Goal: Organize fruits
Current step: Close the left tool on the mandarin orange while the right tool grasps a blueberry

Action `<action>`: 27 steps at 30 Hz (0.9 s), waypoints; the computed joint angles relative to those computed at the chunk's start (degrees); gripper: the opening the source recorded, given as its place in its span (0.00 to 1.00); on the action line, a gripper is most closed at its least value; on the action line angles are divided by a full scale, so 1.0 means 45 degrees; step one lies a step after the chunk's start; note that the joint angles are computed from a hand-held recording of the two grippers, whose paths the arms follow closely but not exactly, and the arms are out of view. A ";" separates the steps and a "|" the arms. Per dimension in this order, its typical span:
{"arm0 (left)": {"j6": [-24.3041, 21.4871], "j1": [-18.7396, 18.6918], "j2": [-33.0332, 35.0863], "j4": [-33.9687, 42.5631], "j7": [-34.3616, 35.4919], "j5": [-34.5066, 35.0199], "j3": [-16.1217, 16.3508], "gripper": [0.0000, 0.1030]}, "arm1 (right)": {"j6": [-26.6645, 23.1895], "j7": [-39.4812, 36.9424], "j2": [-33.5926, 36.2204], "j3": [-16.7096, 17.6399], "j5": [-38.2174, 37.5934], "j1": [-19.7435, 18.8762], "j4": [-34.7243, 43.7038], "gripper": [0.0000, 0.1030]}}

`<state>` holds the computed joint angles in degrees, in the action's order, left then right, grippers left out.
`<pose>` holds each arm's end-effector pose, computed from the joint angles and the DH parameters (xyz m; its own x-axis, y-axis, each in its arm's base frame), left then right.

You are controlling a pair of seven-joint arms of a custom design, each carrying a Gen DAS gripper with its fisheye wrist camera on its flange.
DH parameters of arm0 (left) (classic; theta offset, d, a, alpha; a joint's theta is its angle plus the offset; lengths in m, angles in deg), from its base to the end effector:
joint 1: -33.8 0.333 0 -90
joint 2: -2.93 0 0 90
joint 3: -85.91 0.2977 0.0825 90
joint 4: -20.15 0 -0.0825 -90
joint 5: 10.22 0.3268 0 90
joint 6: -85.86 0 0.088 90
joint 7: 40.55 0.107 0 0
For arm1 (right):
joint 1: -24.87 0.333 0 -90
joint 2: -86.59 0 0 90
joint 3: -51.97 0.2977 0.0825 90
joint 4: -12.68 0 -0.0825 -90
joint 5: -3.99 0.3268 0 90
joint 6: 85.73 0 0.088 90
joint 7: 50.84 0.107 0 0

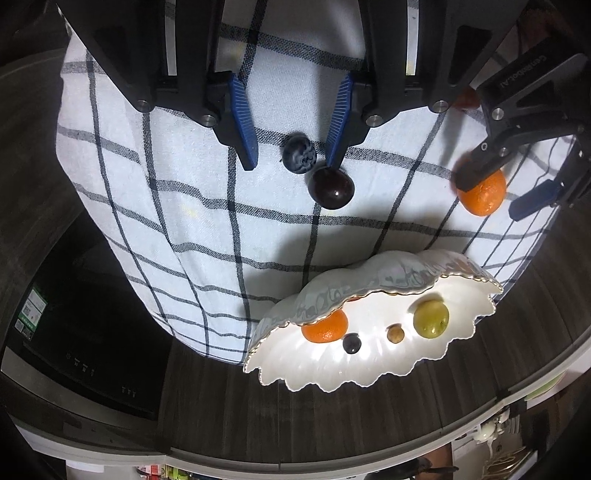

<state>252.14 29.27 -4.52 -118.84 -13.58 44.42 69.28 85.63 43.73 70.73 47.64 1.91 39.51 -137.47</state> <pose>0.4101 -0.2138 0.4228 -0.1180 -0.9898 -0.0792 -0.7335 0.1407 -0.6650 0.4172 0.0775 0.4401 0.1438 -0.9887 -0.0427 -0.7943 -0.0896 -0.6008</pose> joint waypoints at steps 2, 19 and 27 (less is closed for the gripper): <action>0.0063 -0.0052 0.0096 0.0008 0.0247 -0.0301 0.0062 0.64 | -0.0008 -0.0098 0.0065 -0.0076 0.0113 0.0099 0.0044 0.38; 0.0605 -0.0016 0.0098 -0.0248 0.1647 -0.1652 0.0035 0.41 | 0.0240 -0.0692 0.0086 -0.0246 0.0725 0.0431 -0.0040 0.20; 0.0610 0.0252 -0.0252 -0.0362 0.1465 -0.1501 -0.0298 0.40 | 0.0216 -0.0581 -0.0138 -0.0222 0.0644 0.0353 -0.0110 0.20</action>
